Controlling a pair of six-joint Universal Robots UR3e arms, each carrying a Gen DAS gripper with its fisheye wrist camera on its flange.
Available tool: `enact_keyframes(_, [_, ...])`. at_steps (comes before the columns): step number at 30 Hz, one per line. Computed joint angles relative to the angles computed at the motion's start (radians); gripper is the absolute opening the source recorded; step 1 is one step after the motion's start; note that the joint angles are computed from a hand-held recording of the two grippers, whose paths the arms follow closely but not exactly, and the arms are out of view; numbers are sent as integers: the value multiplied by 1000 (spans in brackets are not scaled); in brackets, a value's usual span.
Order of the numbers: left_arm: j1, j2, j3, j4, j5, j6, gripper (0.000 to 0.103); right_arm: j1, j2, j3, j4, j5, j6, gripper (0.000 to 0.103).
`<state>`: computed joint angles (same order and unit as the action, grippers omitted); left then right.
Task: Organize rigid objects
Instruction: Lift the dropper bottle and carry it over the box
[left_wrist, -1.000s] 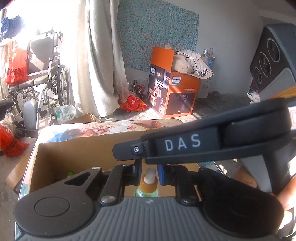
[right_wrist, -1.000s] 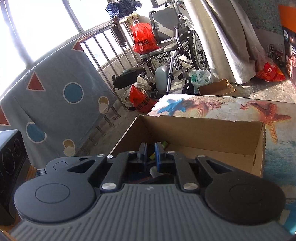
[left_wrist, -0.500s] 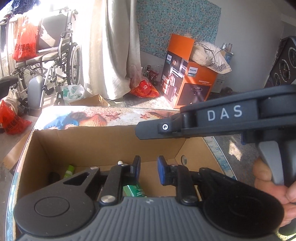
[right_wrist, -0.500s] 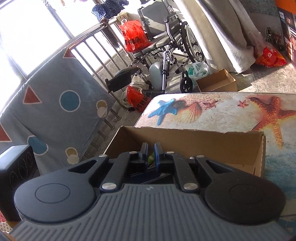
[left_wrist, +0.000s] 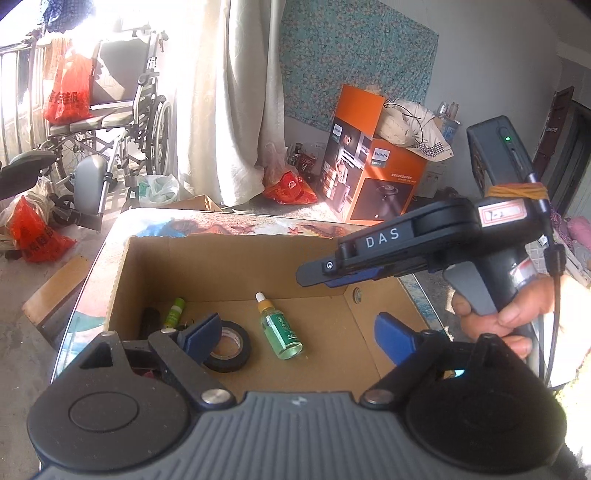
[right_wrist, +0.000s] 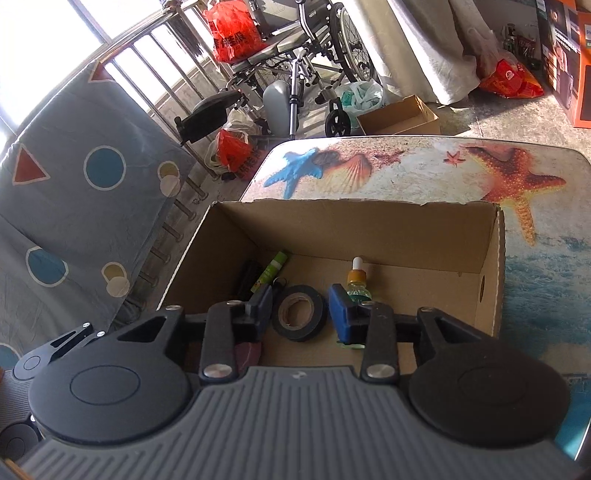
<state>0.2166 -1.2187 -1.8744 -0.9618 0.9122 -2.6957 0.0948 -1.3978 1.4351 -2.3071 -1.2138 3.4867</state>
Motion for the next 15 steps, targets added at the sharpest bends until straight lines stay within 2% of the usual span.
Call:
enact_keyframes(3, [155, 132, -32, -132, -82, 115, 99, 26, 118, -145, 100, -26, 12, 35])
enact_keyframes(7, [394, 275, -34, -369, -191, 292, 103, 76, 312, -399, 241, -148, 8, 35])
enact_keyframes(12, [632, 343, -5, -627, -253, 526, 103, 102, 526, -670, 381, -215, 9, 35])
enact_keyframes(15, [721, 353, 12, -759, -272, 650, 103, 113, 642, -829, 446, -228, 8, 35])
